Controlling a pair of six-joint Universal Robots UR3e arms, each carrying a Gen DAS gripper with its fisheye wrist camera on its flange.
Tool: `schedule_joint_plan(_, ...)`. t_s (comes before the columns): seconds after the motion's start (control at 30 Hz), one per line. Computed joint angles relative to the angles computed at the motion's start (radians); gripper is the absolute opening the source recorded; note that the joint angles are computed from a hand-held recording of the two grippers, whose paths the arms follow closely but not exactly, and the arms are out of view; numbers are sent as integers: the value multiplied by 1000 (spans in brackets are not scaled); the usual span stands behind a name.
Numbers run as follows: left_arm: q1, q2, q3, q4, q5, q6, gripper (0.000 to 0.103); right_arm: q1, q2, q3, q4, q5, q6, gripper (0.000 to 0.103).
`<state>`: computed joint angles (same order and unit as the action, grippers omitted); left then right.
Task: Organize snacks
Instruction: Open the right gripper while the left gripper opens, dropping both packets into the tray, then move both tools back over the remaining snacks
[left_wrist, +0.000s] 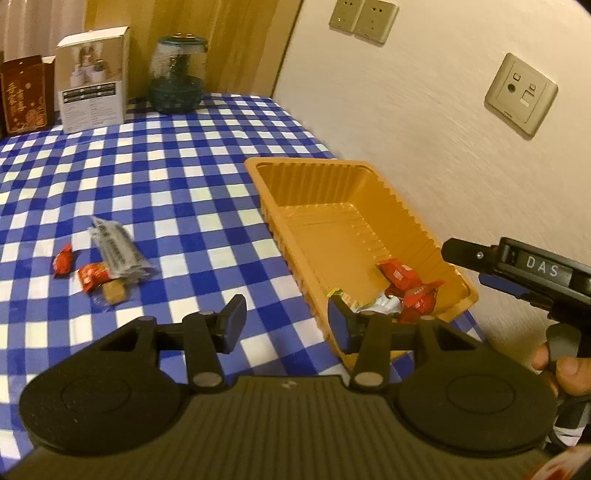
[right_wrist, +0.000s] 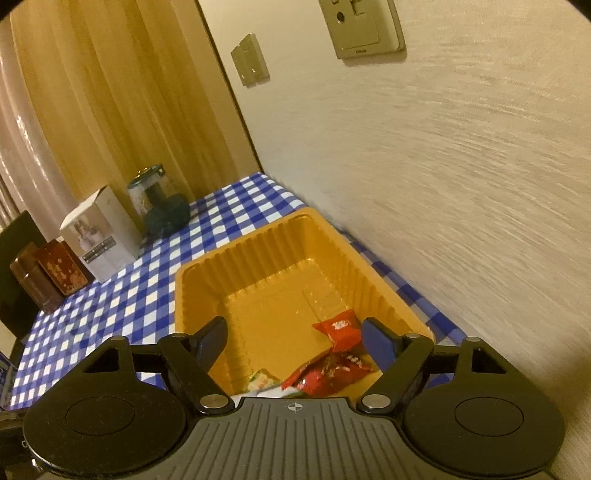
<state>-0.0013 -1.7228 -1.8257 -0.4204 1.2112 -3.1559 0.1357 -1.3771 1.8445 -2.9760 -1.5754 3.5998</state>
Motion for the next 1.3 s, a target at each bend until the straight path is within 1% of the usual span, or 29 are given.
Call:
schedule_joint_plan(0.1, 19, 51, -41, -15, -5, 4, 47, 32, -25, 2, 24, -26, 6, 79)
schedule_joint_plan(0.13, 30, 75, -61, -20, -9, 6, 49, 43, -33, 3, 31, -32, 9, 79)
schedule_joint_plan(0.23, 61, 146, -116, -39, -23, 18, 51, 80, -60, 8, 53, -54, 25, 79)
schedule_joint_plan(0.5, 184, 370, -250, -147, -79, 83, 59, 193, -97, 1, 108, -116, 81, 79)
schedule_joint_plan(0.6, 244, 457, -287, -207, -109, 120, 63, 241, -103, -7, 131, -144, 95, 79)
schedule_joint_plan(0.63, 264, 485, -299, -227, -118, 133, 66, 257, -104, -11, 139, -154, 99, 79)
schedule_joint_plan(0.73, 328, 572, -326, -301, -143, 174, 67, 300, -105, -26, 163, -180, 109, 79)
schedule_joint_plan(0.9, 434, 702, -356, -434, -194, 257, 72, 367, -97, -53, 193, -219, 118, 79)
schedule_joint_plan(0.97, 482, 754, -367, -496, -216, 298, 77, 391, -91, -63, 200, -231, 126, 79)
schedule_joint_plan(1.1, 585, 847, -381, -622, -258, 381, 79, 425, -71, -83, 207, -236, 132, 79)
schedule_joint_plan(1.3, 722, 928, -382, -757, -304, 471, 86, 462, -30, -130, 215, -234, 120, 79)
